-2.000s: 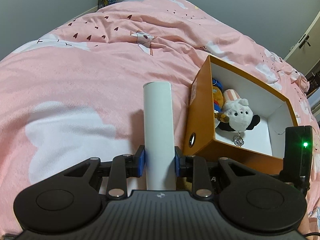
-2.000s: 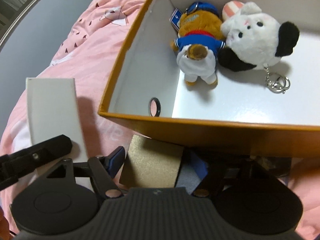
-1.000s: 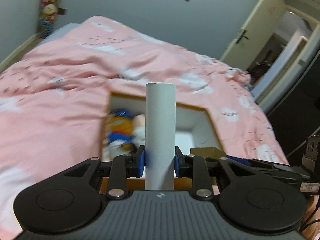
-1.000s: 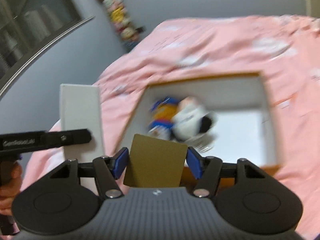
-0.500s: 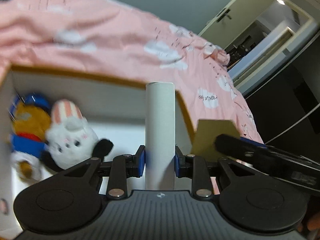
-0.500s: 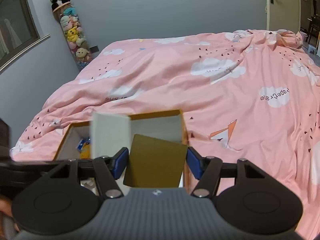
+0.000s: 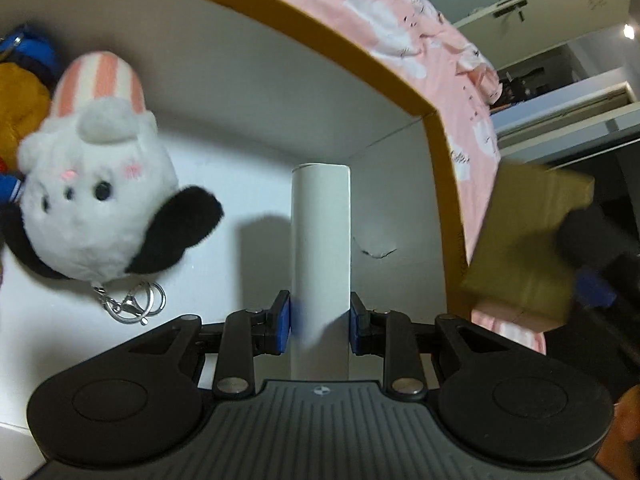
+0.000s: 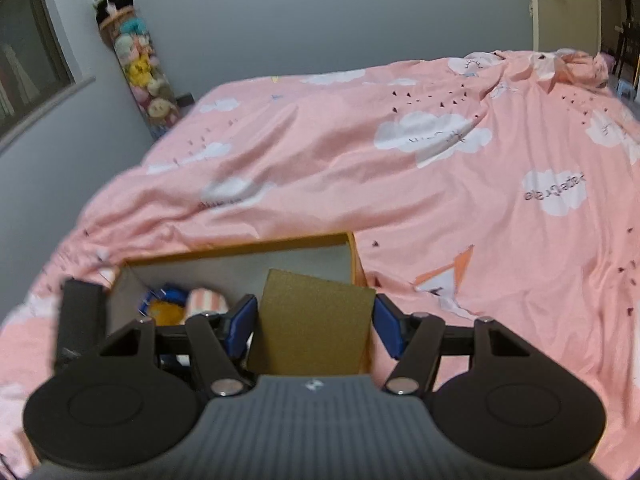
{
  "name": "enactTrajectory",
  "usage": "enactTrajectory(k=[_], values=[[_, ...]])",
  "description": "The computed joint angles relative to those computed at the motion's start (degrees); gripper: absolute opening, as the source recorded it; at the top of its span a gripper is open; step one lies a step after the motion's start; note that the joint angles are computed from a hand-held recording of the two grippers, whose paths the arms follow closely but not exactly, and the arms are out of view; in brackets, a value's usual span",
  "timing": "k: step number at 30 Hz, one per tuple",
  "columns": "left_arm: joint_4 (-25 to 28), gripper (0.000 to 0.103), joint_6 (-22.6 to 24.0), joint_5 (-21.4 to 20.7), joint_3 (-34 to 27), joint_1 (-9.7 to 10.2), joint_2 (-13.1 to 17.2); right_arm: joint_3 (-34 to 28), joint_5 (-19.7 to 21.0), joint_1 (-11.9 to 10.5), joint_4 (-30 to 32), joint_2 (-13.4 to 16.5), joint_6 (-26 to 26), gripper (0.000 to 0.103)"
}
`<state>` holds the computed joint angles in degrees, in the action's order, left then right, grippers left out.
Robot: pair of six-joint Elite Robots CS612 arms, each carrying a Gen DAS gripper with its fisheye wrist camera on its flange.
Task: Organize objects
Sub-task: 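Lower the white box into the orange box and open the left gripper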
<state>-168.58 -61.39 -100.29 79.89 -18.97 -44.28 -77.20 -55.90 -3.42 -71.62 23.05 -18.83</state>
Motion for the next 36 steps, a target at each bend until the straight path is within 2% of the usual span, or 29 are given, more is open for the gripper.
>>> enactTrajectory(k=[3, 6, 9, 15, 17, 18, 22, 24, 28, 31, 34, 36], values=[[5.23, 0.031, 0.47, -0.21, -1.79, -0.04, 0.06, 0.68, 0.23, 0.13, -0.83, -0.34, -0.01, 0.065], [8.06, 0.031, -0.50, -3.15, -3.68, 0.44, 0.89, 0.99, -0.72, 0.48, -1.79, -0.34, -0.46, 0.065], [12.76, 0.031, -0.10, -3.43, -5.59, 0.46, 1.21, 1.14, -1.14, 0.66, -2.37, -0.24, -0.71, 0.065], [16.14, 0.032, 0.95, -4.84, -7.00, 0.45, 1.56, 0.95, -1.13, 0.52, -2.64, 0.00, -0.38, 0.065], [16.79, 0.035, 0.82, -6.44, -6.93, 0.76, 1.51, 0.59, -1.68, 0.52, -3.36, 0.21, -0.27, 0.065], [17.69, 0.041, 0.76, -7.11, -6.86, 0.91, 1.37, 0.51, -1.68, 0.48, -3.45, 0.23, -0.23, 0.065], [21.11, 0.052, 4.90, -3.39, -6.07, 0.33, -0.14, 0.25, -1.23, 0.28, -3.31, 0.26, -0.57, 0.065], [22.56, 0.054, 6.86, -1.22, -5.34, -0.03, -1.05, 0.11, -1.19, 0.25, -3.30, 0.32, -0.35, 0.065], [22.74, 0.049, 8.23, 0.48, -3.16, -0.13, -2.51, -0.21, -1.18, 0.20, -3.08, 0.46, -0.32, 0.065], [21.90, 0.040, 8.93, 0.94, -1.49, -0.18, -3.41, -0.47, -1.23, 0.16, -2.61, 0.53, -0.56, 0.065], [19.47, 0.032, 7.80, -1.10, -0.48, 0.33, -3.56, -0.62, -1.46, 0.18, -2.29, 0.60, -0.93, 0.065], [18.39, 0.030, 6.55, -2.61, -1.61, 0.47, -2.60, -0.62, -1.65, 0.22, -2.07, 0.58, -1.10, 0.065]])
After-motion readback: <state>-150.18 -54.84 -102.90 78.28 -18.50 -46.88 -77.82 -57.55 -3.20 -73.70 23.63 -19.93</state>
